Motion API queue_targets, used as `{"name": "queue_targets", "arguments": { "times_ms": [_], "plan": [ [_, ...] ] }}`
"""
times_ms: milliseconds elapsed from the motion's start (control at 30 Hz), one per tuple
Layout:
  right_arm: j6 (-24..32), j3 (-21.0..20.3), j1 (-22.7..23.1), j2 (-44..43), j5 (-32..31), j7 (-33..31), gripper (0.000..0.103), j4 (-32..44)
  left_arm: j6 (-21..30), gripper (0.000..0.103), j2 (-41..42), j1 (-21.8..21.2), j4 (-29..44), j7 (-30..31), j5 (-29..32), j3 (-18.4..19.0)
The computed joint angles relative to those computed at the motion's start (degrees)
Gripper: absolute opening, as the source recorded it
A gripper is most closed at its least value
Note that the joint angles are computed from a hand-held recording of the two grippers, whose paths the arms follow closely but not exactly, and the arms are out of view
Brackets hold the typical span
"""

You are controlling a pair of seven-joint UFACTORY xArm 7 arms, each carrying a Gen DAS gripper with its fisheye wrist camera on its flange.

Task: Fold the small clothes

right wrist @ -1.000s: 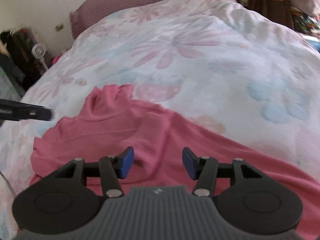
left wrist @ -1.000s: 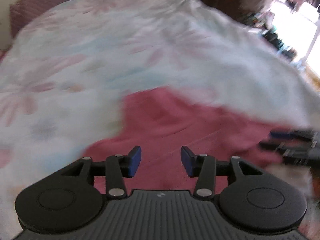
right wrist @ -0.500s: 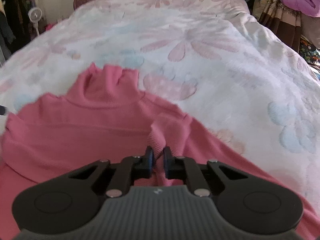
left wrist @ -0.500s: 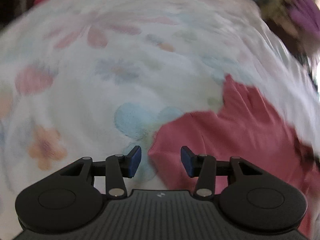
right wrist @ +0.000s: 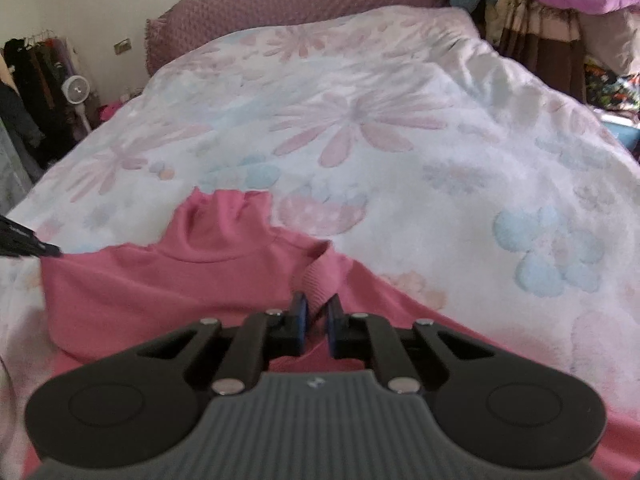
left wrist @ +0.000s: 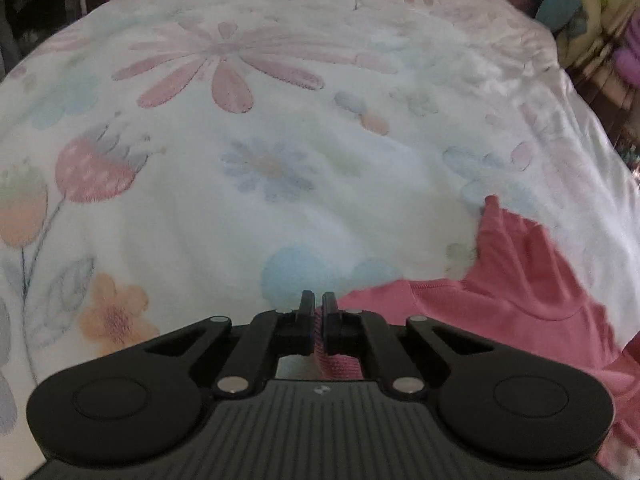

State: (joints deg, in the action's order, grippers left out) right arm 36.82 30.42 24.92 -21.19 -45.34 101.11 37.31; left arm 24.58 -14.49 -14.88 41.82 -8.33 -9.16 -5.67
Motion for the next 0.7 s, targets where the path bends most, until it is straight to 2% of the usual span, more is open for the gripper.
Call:
{"name": "queue_targets", "arguments": {
  "times_ms": [67,100,133,167,200,233,300,400,467,533,633,667,700],
  "plan": [
    [-0.2,0.0,-0.4,1.2,-0.1,1.4,0.000,-1.1,-1.7,0.006,1.1,-1.0,-0.2,0.6,0.4,-0.3],
    [-1.9,-0.7,-0.5,2.0,-0.2,2.1,0.000,-2.2,-3.1,0.008,1.5,0.2,-0.7,-2.0,3.3,-1.8],
    [-3.3,-1.6,-0.3,3.1,0.6,2.0,0.001,-3.0,-5.1,0.017,1.6,2.6,-1.5,-7.1,7.9,-4.3],
    [-4.7,-2.1,-0.4,3.6,0.6,3.0,0.001,-4.0,-6.4,0.034,1.9,4.5,-2.0,-11.0,11.1,-6.4],
    [-5.8,-2.6,-0.3,3.9,0.9,3.6,0.002,-4.9,-6.8,0.042,2.2,4.3,-2.2,-12.5,11.9,-6.0],
    [-5.1,-2.9,0.2,4.1,2.3,3.4,0.007,-5.4,-7.0,0.054,1.9,1.8,-2.8,-11.9,10.3,-3.5],
    [-3.9,-3.1,1.2,2.3,4.2,3.9,0.011,-6.9,-7.7,0.056,0.4,-1.5,-4.3,-5.9,3.7,-0.3],
    [-5.0,-3.3,1.0,-2.4,5.3,4.9,0.035,-9.7,-6.9,0.060,-1.6,-4.0,-5.7,-0.2,-1.6,2.2],
    [-7.6,-3.6,-0.5,-4.0,5.4,4.2,0.036,-10.9,-7.0,0.062,-2.5,-5.2,-6.7,2.7,-5.2,3.6],
    [-12.4,-3.4,-3.9,-3.7,4.2,5.1,0.036,-11.7,-7.0,0.062,-3.0,-6.9,-7.3,5.8,-10.2,5.6],
    [-20.7,-1.6,-11.2,0.5,0.2,8.3,0.036,-10.8,-6.8,0.062,-3.5,-11.6,-7.8,12.5,-22.4,9.8],
    [-22.1,-1.4,-12.6,1.7,-0.5,8.5,0.033,-10.5,-6.6,0.062,-3.4,-12.0,-7.9,13.8,-24.9,10.0],
    [-22.7,-0.6,-14.1,3.3,-1.7,8.9,0.023,-9.7,-6.8,0.062,-3.2,-11.6,-7.9,14.3,-26.2,9.5]
  ]
}}
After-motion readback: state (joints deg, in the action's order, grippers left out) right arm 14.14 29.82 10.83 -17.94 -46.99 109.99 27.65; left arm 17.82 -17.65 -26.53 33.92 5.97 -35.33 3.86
